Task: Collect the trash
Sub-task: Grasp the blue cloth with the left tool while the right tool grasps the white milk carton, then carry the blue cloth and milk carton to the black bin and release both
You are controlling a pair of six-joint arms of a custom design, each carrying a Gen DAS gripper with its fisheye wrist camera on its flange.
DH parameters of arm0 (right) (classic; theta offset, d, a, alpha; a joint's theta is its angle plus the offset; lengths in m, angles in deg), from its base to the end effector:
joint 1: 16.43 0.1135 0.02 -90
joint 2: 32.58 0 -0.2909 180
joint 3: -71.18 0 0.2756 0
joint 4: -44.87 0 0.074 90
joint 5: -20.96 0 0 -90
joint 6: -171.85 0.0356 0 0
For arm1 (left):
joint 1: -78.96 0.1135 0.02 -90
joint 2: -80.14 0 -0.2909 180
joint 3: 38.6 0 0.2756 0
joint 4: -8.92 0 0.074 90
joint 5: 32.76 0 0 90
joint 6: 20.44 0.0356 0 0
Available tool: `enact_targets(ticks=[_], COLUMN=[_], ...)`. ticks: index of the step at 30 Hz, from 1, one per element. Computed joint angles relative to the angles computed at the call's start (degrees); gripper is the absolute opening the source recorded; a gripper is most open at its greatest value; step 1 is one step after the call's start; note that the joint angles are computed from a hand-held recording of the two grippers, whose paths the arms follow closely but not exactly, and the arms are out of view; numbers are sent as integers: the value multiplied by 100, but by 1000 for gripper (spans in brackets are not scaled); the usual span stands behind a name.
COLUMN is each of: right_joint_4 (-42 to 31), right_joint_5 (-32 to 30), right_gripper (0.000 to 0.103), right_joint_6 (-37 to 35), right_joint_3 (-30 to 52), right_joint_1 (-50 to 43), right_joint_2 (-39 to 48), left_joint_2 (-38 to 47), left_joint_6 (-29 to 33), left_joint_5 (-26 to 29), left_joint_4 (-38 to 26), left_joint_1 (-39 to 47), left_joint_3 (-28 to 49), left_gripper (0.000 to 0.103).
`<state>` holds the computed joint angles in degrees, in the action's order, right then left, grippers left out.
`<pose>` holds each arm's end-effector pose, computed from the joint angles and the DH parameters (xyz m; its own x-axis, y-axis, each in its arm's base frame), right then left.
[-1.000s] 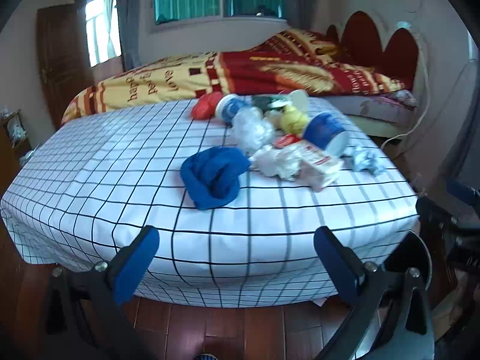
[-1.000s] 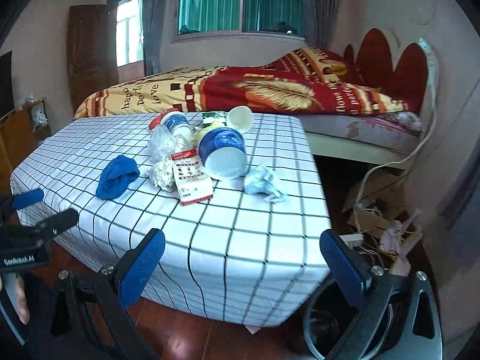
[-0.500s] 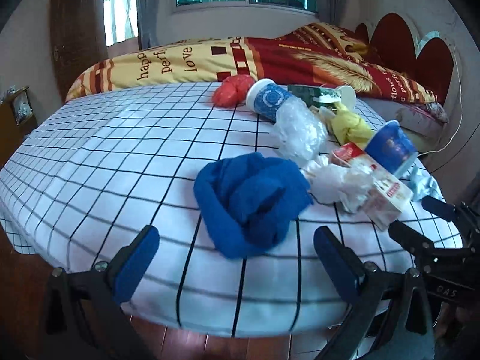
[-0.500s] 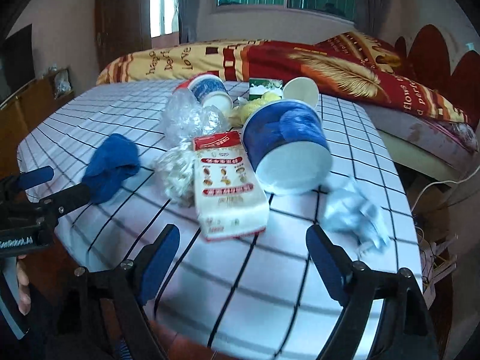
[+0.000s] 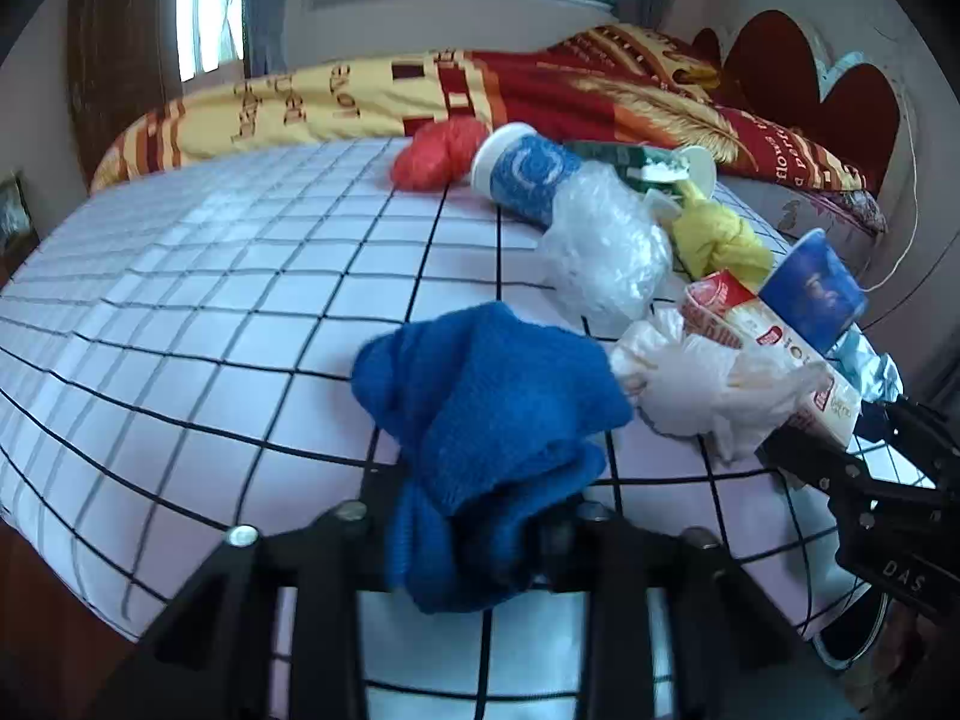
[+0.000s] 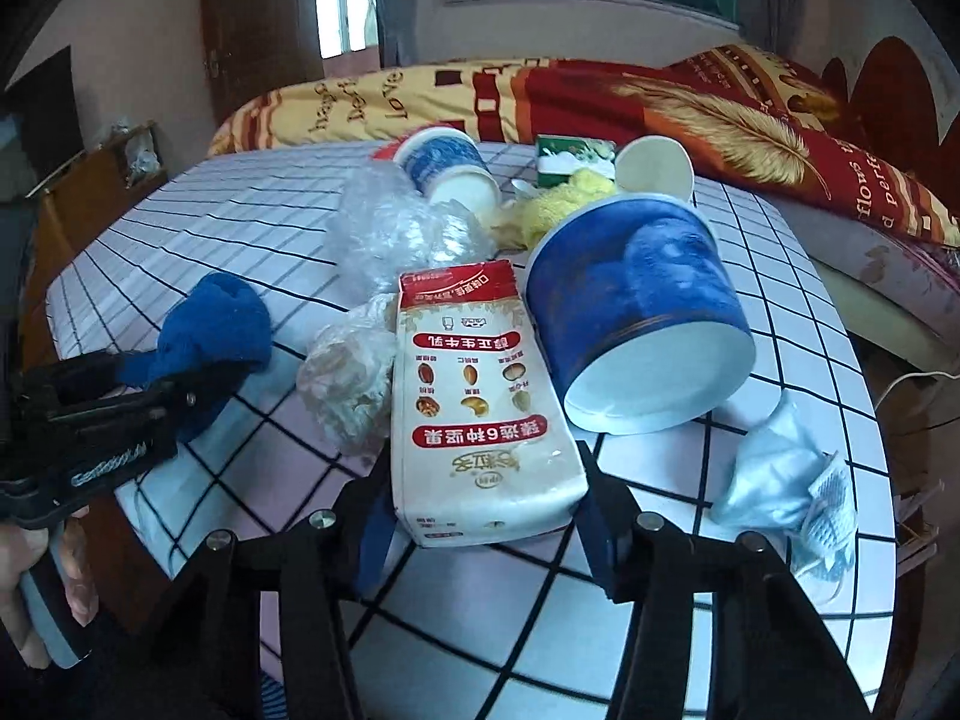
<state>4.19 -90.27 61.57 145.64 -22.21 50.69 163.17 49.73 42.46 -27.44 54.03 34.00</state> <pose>0.3275 -0.0202 0.2787 -0.6610 -0.2578 -0.7047 -0.3936 0.9187 0.0331 0.3031 -0.1309 0.2733 -0.7063 -0.0334 -0.7072 0.0102 0.9983 -0.0574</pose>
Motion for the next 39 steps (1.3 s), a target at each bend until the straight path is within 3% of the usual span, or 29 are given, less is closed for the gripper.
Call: enact_targets(ticks=[9, 18, 28, 39], right_joint_4=[173, -179, -922, -1741], right_joint_5=[-16, -645, -1757, -2679], right_gripper=[54, 54, 54, 54], right_joint_6=[-10, 57, -458, -1903], right_joint_3=[-425, -421, -178, 215], right_joint_1=[-133, -837, -2889, -5579], right_joint_2=[-892, -1616, -2118, -1417], left_joint_2=[-532, -748, -596, 262], left_joint_6=[-41, -107, -171, -131], left_joint_5=[-238, -414, -540, -515], left_joint_4=[-219, -433, -442, -323], left_joint_1=[-347, -803, -1845, -3098], left_joint_3=[-22, 29, 415, 1212], left_gripper=[25, 25, 25, 25])
